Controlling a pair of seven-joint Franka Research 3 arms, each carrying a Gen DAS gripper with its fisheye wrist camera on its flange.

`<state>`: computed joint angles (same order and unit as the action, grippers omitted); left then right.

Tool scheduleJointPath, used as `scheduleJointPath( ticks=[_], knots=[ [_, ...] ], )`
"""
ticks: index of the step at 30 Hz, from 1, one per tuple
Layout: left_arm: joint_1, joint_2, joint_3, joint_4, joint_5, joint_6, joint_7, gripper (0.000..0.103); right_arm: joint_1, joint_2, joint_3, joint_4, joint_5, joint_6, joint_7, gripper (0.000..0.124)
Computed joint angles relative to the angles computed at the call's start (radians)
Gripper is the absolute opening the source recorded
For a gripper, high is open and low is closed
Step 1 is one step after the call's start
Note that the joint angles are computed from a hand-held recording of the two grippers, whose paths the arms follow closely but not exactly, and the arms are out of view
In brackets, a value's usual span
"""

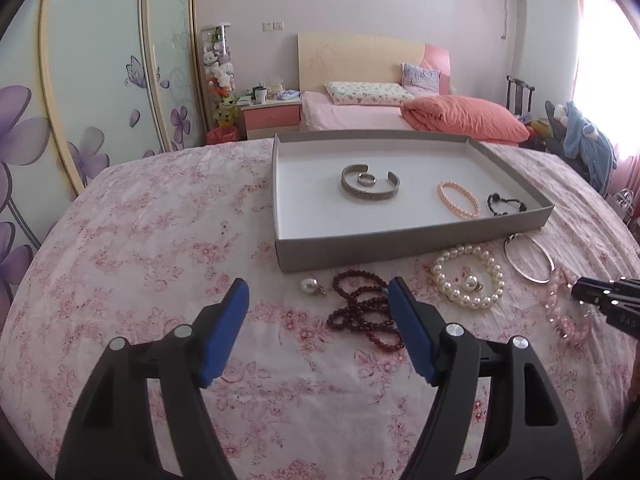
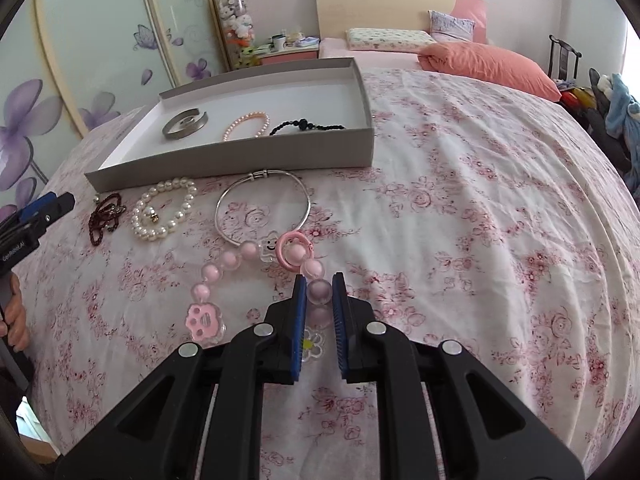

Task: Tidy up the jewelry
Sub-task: 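Move the right tool to the pink flower-charm bracelet while the left tool approaches the dark red beads, then grasp the pink flower-charm bracelet with the right tool while the left tool grasps the dark red bead bracelet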

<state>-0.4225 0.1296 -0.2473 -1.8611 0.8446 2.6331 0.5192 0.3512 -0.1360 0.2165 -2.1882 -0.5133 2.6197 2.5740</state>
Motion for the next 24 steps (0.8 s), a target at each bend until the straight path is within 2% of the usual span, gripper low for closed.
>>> scheduleJointPath(
  ticks=[9,24],
  knots=[
    [-0.007,0.038,-0.015,0.030,-0.131,-0.018,0.115,0.070,0.003,0.004,-0.003,0.003,-0.009,0.004,0.001,0.014],
    [-0.063,0.141,0.002,0.163,-0.193,-0.128,0.179,0.071,-0.002,0.000,-0.002,-0.003,0.000,0.017,-0.007,0.014]
  ],
)
